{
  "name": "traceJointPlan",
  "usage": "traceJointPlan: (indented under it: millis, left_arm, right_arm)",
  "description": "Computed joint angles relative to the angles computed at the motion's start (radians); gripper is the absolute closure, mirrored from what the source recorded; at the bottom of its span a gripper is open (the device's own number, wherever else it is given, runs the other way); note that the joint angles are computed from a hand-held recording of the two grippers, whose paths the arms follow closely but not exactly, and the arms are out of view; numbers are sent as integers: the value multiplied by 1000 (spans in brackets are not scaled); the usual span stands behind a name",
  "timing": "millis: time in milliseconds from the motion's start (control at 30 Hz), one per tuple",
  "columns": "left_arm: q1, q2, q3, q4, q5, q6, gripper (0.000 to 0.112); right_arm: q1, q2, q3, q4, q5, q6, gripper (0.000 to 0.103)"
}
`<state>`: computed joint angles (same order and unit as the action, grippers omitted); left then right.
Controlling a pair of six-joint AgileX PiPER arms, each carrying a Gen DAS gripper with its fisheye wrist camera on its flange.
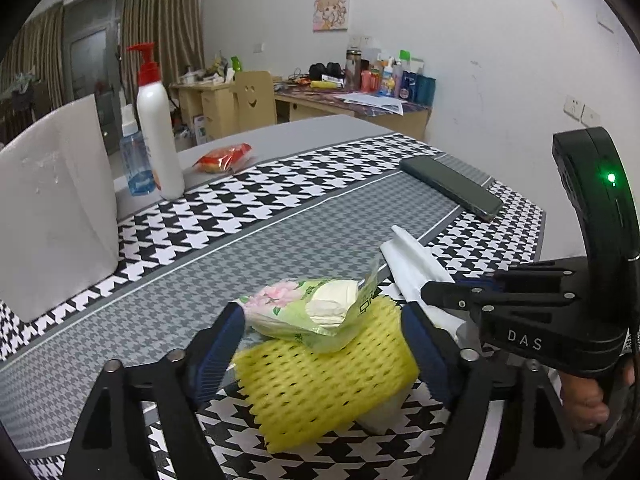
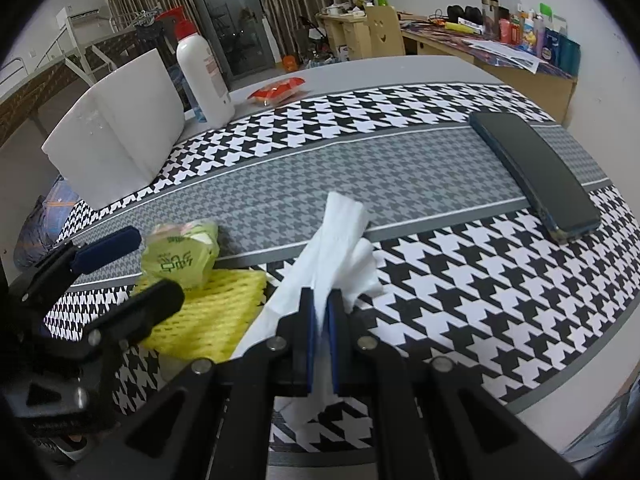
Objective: Organize soft objects
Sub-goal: 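Lift the soap with the left gripper while the right gripper lifts the tissue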
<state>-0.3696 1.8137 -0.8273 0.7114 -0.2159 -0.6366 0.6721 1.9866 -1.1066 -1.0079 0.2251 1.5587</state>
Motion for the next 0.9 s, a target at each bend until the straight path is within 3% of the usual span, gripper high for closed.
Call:
traceJointPlan:
  millis: [100,200,233,367,533,600,800,900]
  left_arm:
    - [-6,17,-30,33,29,-46,30]
    - [-28,45,-71,18,97,-18,52]
    - [-31,50,-75,14,102,-11,55]
    - [-30,57,-83,53,102,-47,59]
    - [-22,57,-85,271,90,-264,72]
    - [-16,56,-86,375,73,-364,82]
    - [-5,38,-71,387,49,-382,86]
    - [0,18,-54,323,36,-315,89]
  right_arm:
    - [-1,-2,6,-34,-7,30,94]
    - [-6,-5,20,-101,-25,98,94]
    - [-8,-6,23,-117,-29,114,94]
    - [-10,-7,28,-135,-37,126,94]
    - [-5,-5,21,-111,-25,91,94]
    - [-3,-5,23,-151,-24,127,94]
    - [4,-17,35,-272,-17,248,95]
    - [14,-36,46,-330,1,304,95]
